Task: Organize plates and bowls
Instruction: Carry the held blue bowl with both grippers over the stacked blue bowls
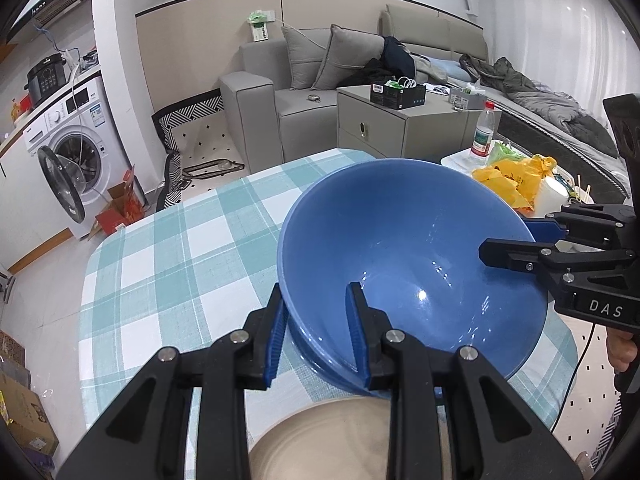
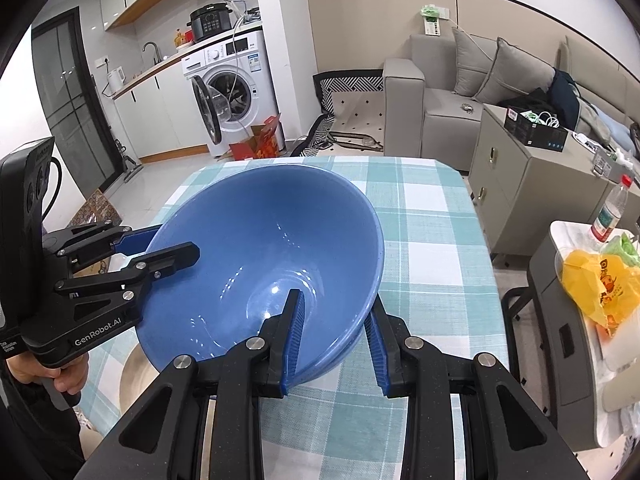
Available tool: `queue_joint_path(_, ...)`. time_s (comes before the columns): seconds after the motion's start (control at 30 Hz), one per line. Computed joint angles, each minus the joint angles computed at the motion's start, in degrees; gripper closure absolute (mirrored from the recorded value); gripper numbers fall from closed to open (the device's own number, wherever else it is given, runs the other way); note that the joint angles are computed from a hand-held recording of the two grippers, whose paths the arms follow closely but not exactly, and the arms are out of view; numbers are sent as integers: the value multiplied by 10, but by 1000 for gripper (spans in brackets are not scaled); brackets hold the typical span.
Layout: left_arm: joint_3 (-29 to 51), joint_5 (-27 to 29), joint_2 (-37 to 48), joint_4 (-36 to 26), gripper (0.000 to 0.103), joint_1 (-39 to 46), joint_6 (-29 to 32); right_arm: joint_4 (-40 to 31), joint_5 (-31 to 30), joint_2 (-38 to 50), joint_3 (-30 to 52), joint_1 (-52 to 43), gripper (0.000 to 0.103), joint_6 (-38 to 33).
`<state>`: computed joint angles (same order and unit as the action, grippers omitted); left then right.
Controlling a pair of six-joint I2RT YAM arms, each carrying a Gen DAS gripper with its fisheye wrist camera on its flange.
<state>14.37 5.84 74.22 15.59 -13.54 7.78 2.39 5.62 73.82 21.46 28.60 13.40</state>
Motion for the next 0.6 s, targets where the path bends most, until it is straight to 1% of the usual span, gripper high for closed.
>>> queue_joint_path(0.2,2,0,31,18,76,8,2,31,-4,55,14,-1,71,-6)
queue_joint_path(0.6,7,2,83,49,76,16,6,64,1,116,26,3,71,-6)
